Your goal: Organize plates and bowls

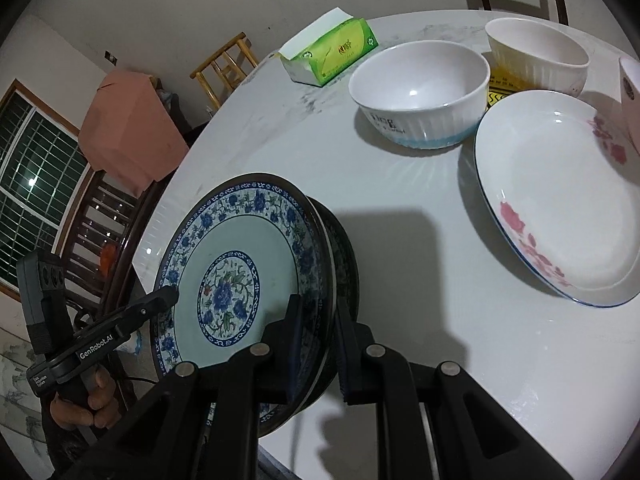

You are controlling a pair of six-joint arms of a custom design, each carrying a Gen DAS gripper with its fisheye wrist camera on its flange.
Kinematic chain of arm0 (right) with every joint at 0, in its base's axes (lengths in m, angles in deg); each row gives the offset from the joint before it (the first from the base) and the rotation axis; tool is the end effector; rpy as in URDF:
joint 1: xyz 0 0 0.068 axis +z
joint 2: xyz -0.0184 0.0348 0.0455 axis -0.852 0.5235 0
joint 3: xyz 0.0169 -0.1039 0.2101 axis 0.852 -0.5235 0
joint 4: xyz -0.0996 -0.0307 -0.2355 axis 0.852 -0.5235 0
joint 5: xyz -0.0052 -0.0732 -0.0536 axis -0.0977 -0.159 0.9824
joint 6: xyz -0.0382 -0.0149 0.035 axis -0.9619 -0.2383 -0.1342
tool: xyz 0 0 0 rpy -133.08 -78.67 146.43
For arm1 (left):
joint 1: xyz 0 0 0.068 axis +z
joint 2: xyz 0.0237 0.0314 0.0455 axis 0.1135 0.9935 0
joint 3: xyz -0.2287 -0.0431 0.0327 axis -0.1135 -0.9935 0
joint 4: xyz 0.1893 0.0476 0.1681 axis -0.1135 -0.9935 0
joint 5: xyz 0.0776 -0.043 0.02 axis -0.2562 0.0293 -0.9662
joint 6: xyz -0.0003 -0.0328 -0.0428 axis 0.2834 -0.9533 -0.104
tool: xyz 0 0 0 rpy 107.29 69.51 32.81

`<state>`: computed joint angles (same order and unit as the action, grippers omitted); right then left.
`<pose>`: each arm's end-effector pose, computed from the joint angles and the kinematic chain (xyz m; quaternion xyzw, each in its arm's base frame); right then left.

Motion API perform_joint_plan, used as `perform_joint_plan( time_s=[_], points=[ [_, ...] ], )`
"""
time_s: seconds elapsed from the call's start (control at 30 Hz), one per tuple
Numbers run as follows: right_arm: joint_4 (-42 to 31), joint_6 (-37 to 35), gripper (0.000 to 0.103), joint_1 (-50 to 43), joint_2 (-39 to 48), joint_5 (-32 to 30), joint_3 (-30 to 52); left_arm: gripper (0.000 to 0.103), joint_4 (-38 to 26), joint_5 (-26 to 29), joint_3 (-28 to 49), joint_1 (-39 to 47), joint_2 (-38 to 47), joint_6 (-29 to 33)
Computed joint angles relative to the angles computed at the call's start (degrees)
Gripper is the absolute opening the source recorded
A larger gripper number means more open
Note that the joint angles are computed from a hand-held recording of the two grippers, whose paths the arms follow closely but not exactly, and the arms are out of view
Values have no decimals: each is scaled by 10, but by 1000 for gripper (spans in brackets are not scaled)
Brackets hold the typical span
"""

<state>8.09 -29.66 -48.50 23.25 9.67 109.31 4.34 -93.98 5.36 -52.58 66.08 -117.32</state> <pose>0.2782 0.0691 0.1438 -0.2324 0.9192 0.2884 0.1338 0.1321 -0.1884 0.1528 -0.2442 0.9271 -0.0744 0.2745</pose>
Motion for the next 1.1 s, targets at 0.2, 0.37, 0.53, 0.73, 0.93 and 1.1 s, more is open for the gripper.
perform_joint_plan(
  time_s=[0.2,0.37,0.53,0.73,0.93,1.1],
  points=[
    [7,5,15,13,20,14,12,20,29,14,-26,11,-3,2],
    [17,14,17,25,24,28,13,20,33,15,-25,16,2,10],
    [20,17,18,34,21,39,9,21,22,11,-13,20,18,13],
    [49,10,20,60,-8,82,-15,17,-9,2,18,15,61,18],
    [46,4,25,61,-2,82,-9,18,-6,1,13,16,56,11],
    [50,-10,34,83,-27,112,-26,22,-19,-4,25,11,67,7]
  ],
)
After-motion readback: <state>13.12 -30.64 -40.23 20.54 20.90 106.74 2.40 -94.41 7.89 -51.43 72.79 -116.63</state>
